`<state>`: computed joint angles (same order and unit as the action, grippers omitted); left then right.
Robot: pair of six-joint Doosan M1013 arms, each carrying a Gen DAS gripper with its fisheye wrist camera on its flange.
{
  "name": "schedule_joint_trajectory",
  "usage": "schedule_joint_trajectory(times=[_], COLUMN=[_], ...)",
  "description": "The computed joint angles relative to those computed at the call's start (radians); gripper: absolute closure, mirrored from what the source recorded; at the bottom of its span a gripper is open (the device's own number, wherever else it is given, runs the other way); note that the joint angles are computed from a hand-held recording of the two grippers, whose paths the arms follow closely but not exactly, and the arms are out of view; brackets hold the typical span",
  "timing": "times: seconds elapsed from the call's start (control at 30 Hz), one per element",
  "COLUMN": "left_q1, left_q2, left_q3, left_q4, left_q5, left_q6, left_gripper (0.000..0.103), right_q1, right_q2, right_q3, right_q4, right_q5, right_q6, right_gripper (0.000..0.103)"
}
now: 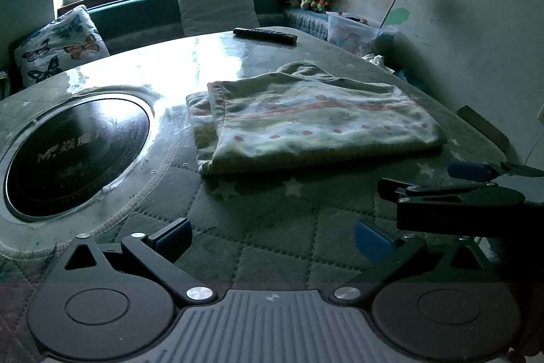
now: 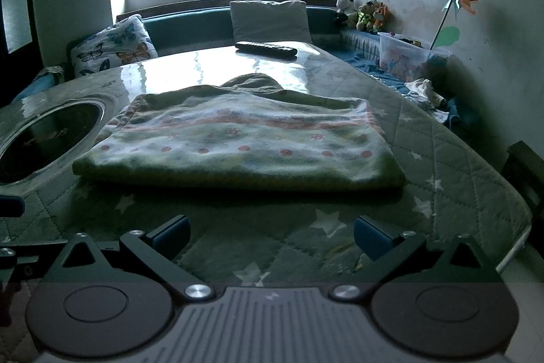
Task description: Fold clothes
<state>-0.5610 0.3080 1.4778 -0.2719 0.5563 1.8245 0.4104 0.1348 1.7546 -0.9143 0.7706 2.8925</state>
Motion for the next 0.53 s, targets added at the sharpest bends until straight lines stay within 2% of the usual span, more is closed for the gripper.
schedule_joint_trajectory(times=[0.53], left_q1=[-0.003], left_q2=[0.002], left_q3=[-0.005], left_q4=[0.005], left_q5=[0.001], left_q6=[0.001], left_gripper=[0.000], right_q1=[-0.001], right_q2=[0.000], right_q3=[0.001], right_q4=[0.002], right_q5=[-0.002], right_q6=[0.003], right_gripper=[0.000])
